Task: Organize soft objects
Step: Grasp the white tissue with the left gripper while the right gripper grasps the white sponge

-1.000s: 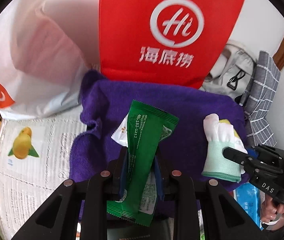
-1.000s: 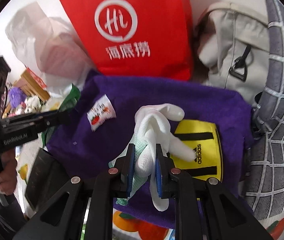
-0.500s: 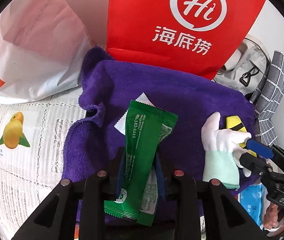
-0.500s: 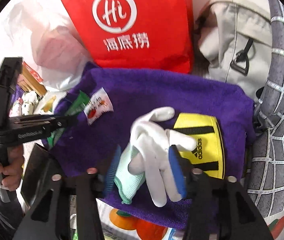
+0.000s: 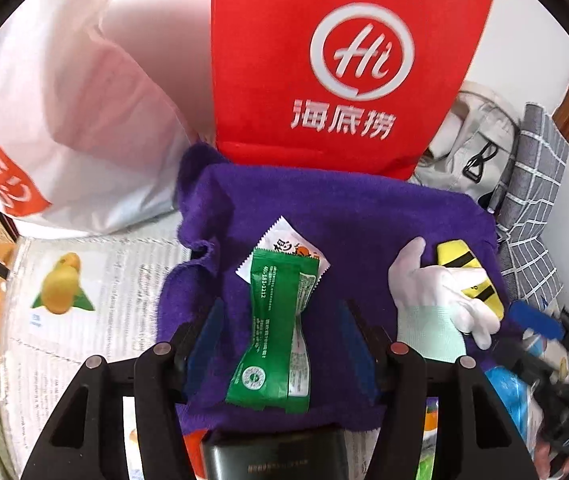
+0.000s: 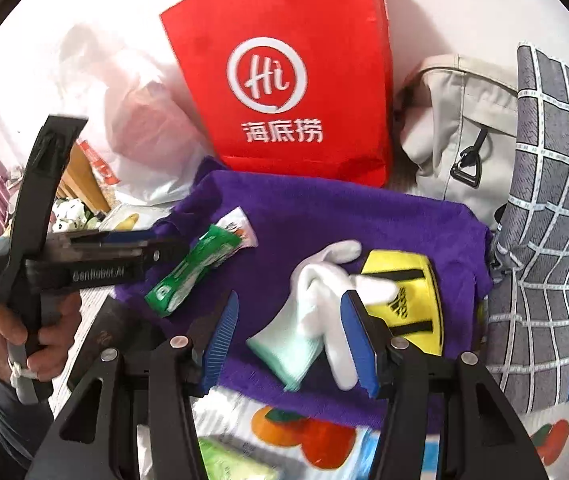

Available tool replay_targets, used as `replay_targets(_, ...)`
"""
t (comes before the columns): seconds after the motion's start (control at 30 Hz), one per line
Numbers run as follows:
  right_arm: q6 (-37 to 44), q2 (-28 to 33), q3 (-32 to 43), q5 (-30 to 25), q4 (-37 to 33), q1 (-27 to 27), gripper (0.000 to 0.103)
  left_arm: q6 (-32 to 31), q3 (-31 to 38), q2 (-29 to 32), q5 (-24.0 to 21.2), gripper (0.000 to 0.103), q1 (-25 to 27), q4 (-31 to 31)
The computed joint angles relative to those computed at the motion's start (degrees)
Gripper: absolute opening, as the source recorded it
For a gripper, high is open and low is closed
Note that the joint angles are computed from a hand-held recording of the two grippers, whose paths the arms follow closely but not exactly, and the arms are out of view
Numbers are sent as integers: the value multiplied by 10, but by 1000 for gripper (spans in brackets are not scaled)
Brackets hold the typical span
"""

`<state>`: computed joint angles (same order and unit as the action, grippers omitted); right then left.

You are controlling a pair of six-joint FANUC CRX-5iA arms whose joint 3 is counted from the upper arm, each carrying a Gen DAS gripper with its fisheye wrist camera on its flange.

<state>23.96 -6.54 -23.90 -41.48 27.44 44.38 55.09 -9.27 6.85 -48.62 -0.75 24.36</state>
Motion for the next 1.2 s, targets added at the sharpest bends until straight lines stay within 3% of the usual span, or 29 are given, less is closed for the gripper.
replay_targets(0.23, -18, -58, -44, -28, -39, 76, 53, -50, -61, -62, -5, 57, 28, 45)
replay_targets(0.37, -80, -98, -89, -51, -6, 154, 54, -79, -105, -100, -21, 57, 55, 68)
replay_targets(0.5, -136, -122, -126, -64, 23, 222, 62, -101, -138, -132, -33, 57, 70, 77)
replay_targets(0.63, -150, -117, -135, -73, 18, 255, 64, -137, -178, -169, -55, 57, 91, 88)
replay_targets(0.7, -158, -104, -136, -98, 51, 271, 64, -156, -194, -184, -67, 57, 102, 93)
replay_targets(0.97, -84, -24, -87, -193, 50, 288, 79, -187, -239, -227, -88, 57, 132, 93)
replay_targets(1.1, -84, -21, -83, -202, 43, 279, 77, -200, -255, -245, -90, 57, 142, 92)
replay_targets(1.17, -98, -24, -84, -215, 44, 278, 59, -204, -261, -255, -96, 57, 150, 90)
replay_targets(1.2, -110, -36, -89, -213, 43, 278, 58, -210, -265, -260, -103, 57, 157, 93)
